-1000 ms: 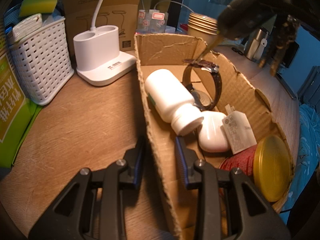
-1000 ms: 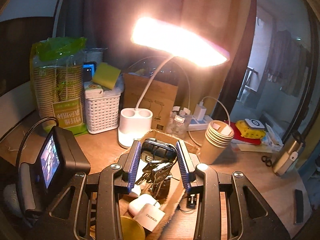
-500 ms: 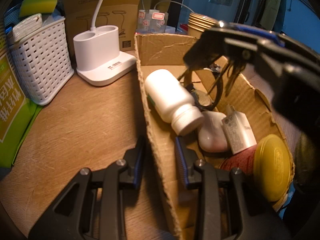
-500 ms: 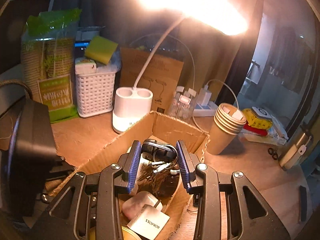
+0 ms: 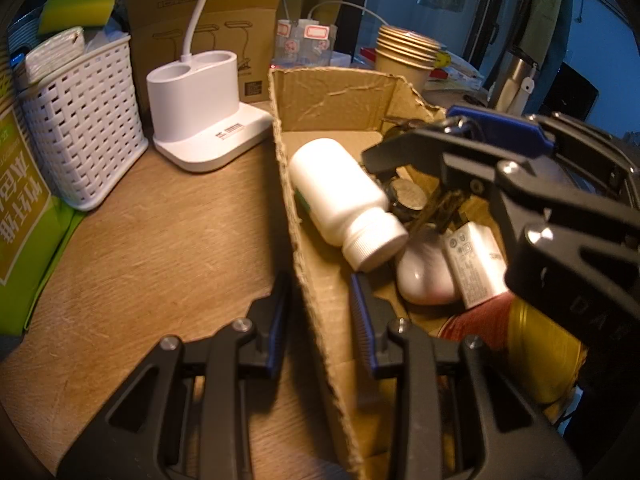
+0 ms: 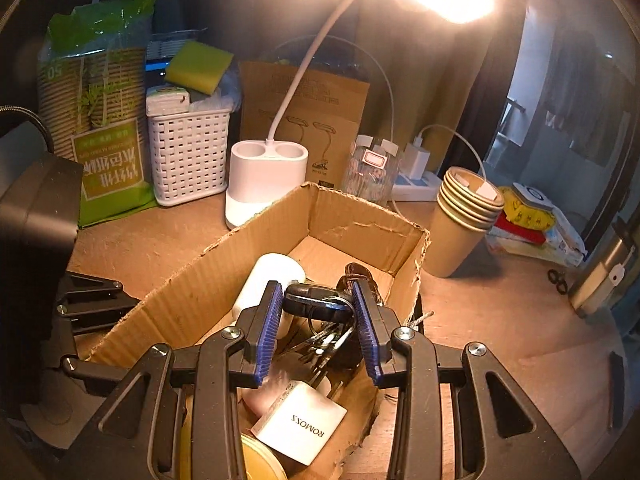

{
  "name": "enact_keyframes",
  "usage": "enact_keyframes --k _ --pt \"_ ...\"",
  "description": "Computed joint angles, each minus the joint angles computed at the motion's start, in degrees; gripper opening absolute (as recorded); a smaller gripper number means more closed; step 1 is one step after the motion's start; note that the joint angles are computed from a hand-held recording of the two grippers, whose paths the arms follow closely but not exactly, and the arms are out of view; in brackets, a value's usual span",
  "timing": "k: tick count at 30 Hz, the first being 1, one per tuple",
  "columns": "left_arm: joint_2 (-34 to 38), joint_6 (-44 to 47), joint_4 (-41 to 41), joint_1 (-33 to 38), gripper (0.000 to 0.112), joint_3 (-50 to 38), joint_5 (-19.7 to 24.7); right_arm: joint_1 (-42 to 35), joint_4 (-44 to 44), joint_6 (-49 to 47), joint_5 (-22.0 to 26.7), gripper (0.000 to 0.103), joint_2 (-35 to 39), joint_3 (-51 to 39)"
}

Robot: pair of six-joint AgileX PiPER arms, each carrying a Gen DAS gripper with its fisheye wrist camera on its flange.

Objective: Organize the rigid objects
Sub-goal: 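Carry the car key into the box and open the right tool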

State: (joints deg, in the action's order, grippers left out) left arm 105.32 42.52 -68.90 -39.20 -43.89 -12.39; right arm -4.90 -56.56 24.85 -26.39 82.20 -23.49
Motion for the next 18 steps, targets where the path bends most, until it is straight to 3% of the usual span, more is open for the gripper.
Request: enact_keyframes --k 5,8,18 --pt "0.1 -0.2 0.2 0.0 0.032 -0.1 0.0 -1.1 -3.8 3.6 -0.2 0.038 -0.1 -0.2" --pt "0.2 -0.6 0.5 0.0 0.032 -0.1 0.0 -2.5 -10.7 9.8 -0.6 0.038 0.7 -1.0" --pt "0.3 -1.1 1.0 0.1 0.032 -0.1 0.0 -3.6 -12.5 10.5 -2.3 0.039 1.2 0.0"
